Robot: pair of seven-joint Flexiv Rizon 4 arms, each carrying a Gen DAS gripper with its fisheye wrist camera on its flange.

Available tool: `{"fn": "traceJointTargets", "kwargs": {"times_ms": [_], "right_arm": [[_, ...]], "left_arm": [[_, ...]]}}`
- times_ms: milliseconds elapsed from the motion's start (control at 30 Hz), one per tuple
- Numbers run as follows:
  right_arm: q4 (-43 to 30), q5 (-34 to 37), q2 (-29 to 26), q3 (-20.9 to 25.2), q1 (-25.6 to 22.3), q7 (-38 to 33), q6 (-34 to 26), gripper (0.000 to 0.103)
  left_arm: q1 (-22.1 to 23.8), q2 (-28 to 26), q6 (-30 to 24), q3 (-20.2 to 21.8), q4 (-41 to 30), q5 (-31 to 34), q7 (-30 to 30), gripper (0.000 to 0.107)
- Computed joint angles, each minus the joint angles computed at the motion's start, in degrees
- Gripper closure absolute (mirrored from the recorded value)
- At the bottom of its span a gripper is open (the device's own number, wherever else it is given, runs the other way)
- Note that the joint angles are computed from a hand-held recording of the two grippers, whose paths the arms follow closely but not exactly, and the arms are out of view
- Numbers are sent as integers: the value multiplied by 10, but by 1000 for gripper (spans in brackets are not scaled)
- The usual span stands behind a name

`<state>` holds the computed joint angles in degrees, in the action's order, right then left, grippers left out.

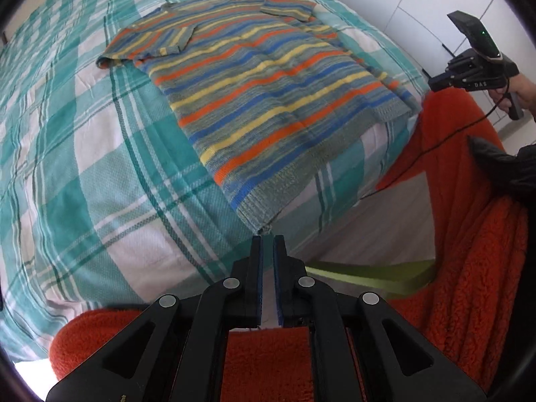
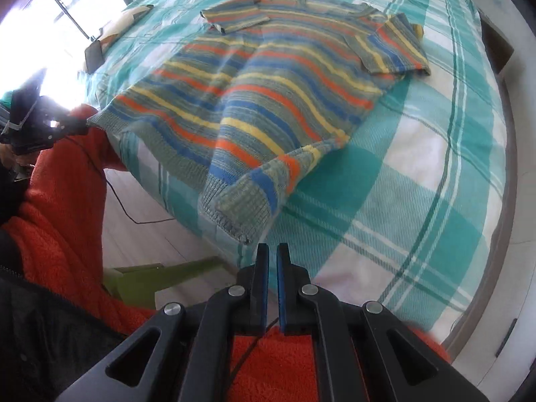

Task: Fold small clothes
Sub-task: 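Grasp the folded hem edge with the left gripper while the right gripper grasps it too, then pull the hem outward with both grippers to unfold it, then open both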

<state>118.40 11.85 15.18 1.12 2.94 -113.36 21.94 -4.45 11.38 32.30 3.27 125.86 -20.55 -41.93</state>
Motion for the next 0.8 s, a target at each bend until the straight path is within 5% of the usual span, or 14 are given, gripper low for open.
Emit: {"fn": "traceJointTargets", "kwargs": {"times_ms": [33, 100, 167, 233, 333, 433, 467, 533, 800], "right_arm": [[7, -9, -1, 0, -6, 13, -3, 96], [14, -19, -5, -1, -17, 47, 8, 83], [7, 18, -7, -17, -26, 79, 12, 50], [-1, 80, -10, -36, -35, 116, 19, 41], [-6, 145, -33, -42, -38, 162, 25, 41], [-4, 165, -80, -29, -33, 200, 39, 42], [-5, 165, -98, -25, -32, 205, 38, 57], [-12, 175, -121, -21, -34, 192, 21, 99], [-12, 124, -36, -23, -64, 231, -1, 100]], "left_arm": [[5, -3, 4, 2, -1, -5, -18, 91], [12, -10, 35, 10, 6, -54, -63, 41], [11, -23, 82, 9, 18, -113, -110, 31], [13, -54, 83, -3, 8, -111, -169, 31], [3, -102, 108, -31, -6, -34, -242, 36], [-6, -149, 83, -42, -27, 10, -300, 73], [-6, -158, 72, -42, -28, -6, -306, 102], [-4, -152, 64, -38, -22, -36, -306, 103], [14, -54, 80, -7, 5, 20, -298, 106]]}}
